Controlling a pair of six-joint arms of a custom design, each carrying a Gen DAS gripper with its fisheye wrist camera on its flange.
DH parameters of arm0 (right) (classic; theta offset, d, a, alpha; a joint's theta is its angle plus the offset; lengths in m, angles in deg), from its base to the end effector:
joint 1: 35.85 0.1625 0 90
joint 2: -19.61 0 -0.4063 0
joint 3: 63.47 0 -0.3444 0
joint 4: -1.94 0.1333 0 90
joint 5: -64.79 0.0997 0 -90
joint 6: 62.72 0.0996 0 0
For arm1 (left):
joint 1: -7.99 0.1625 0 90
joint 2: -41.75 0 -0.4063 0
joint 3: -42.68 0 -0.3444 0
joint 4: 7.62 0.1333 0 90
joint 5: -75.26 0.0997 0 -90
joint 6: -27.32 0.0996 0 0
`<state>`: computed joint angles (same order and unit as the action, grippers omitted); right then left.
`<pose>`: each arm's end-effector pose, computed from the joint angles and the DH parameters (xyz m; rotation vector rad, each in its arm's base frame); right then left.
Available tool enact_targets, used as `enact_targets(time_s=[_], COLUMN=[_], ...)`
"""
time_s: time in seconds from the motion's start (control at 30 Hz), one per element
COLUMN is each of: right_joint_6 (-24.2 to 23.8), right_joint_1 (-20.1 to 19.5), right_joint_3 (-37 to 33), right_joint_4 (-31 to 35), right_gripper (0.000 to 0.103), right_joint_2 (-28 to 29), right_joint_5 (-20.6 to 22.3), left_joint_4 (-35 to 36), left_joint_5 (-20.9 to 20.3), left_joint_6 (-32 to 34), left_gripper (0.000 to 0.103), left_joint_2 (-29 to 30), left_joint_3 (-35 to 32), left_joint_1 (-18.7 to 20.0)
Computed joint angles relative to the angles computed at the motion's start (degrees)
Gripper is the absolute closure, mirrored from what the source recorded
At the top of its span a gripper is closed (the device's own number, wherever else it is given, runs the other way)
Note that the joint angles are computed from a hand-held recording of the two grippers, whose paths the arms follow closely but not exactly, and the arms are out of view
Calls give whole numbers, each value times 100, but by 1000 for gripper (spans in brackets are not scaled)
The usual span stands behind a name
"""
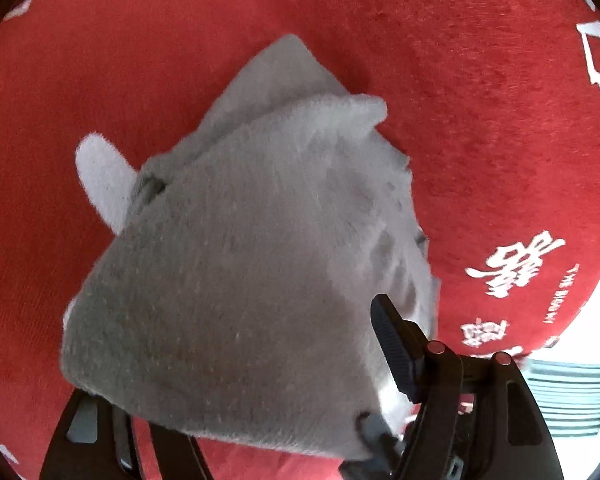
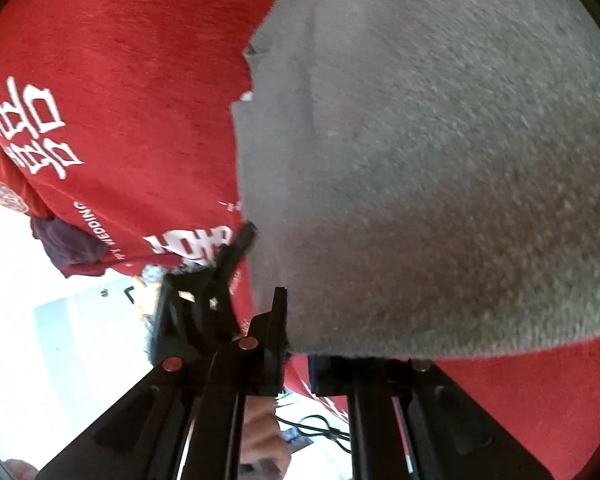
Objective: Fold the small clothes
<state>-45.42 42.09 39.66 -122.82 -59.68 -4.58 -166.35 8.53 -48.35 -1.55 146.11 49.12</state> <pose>0.0589 -0.5301 0.3499 0.6539 2.6859 -0.2409 -0.3229 -0.5112 0.0669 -0.7438 2.9209 -0.6547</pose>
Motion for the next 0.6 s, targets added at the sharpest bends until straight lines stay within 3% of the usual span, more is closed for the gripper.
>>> enact_targets(time_s=[0.03, 0.17, 0.27, 0.33, 0.53, 0.57, 0.6], right_joint_6=[-29, -166, -195, -298, -1003, -1106, -1175], right_joint_1=[-8, 4, 100, 184, 717, 808, 873], right_joint_3=[2, -85, -265, -541, -2011, -2330, -2600], right_joint_4=[71, 312, 509, 901, 2549, 2742, 2881], right_gripper=[94, 94, 94, 90, 82, 78, 61], right_joint_2=[-13, 24, 158, 282, 643, 745, 857], right_joint_5=[-33, -148, -289, -424, -1760, -1953, -2088], left_joint_4=[206, 730, 1511, 1909, 3261, 3416, 3568], left_joint_5=[110, 530, 794, 918, 1698, 1814, 1968], left_joint_6=[35, 89, 97, 257, 1194, 1384, 1651], left_gripper=[46, 50, 82, 84, 89, 89, 89], left_joint_2=[-11, -113, -123, -72, 243, 289, 338], left_joint_3=[-65, -145, -378, -536, -1141, -1212, -1268], left_joint_1=[-24, -128, -155, -182, -538, -593, -665])
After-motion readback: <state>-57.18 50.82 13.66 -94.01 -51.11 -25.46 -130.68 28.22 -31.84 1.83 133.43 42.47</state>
